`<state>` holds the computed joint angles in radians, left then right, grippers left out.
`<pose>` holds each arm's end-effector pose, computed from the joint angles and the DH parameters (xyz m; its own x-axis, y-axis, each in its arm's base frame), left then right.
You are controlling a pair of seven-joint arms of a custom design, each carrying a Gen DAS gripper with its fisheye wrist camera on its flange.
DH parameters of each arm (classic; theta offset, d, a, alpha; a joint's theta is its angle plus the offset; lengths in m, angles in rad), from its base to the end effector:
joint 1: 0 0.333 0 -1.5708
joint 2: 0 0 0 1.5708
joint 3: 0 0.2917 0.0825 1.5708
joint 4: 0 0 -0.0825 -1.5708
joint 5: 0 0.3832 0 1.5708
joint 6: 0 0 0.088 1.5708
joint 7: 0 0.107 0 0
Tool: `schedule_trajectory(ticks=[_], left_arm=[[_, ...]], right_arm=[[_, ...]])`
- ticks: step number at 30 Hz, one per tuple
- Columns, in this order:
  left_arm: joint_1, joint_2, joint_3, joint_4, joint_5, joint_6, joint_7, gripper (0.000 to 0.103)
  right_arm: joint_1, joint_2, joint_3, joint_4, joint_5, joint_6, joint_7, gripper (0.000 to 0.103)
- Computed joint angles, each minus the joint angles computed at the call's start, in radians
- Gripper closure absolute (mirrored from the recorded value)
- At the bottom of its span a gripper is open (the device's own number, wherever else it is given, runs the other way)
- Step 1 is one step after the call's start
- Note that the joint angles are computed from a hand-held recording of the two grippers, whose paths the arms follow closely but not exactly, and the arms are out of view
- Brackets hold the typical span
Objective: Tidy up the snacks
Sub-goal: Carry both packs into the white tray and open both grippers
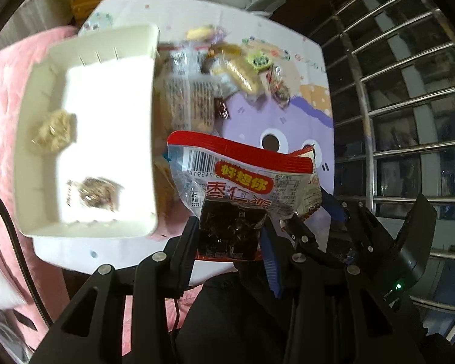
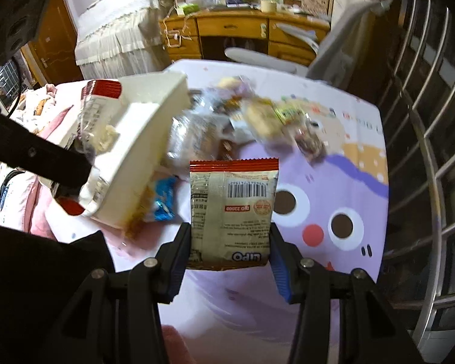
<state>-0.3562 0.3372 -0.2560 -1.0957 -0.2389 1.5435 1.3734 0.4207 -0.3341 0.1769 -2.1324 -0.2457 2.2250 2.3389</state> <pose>0.5269 -0.3605 0.6295 -0.3910 -0.8583 0.3323 -0.9167 0.3954 -0.0573 0.4127 0.2822 0.5671 -0.0449 -0.9974 -0.0555 -0.8758 0.0660 -0.4782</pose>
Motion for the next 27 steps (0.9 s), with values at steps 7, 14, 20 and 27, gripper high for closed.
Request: schedule_trajectory(ticks=[7,14,20,27], left_arm=[[0.054,-0.017,0.021,0.033,0.003,-0.004,0.092,0.065],[0.133,-0.046,0.040,0.007,-0.046,0.025,0.199,0.065],[0.190,-0.061,0.055,-0.022,-0.076,0.049,0.296,0.065],[0.249,-0.058,0.067,-0.044,-0.115,0.076,0.413,0.065]], right_arm=[[0.002,0.084,0.045,0.139,-0.093,-0.018,0.095,0.054],[0.035,0.199,0.066,0.296,-0.202,-0.038,0.187,0.054],[0.089,0.319,0.063,0.440,-0.290,-0.060,0.264,0.054],[0.168,0.459,0.033,0.600,-0.353,-0.084,0.330,0.054]])
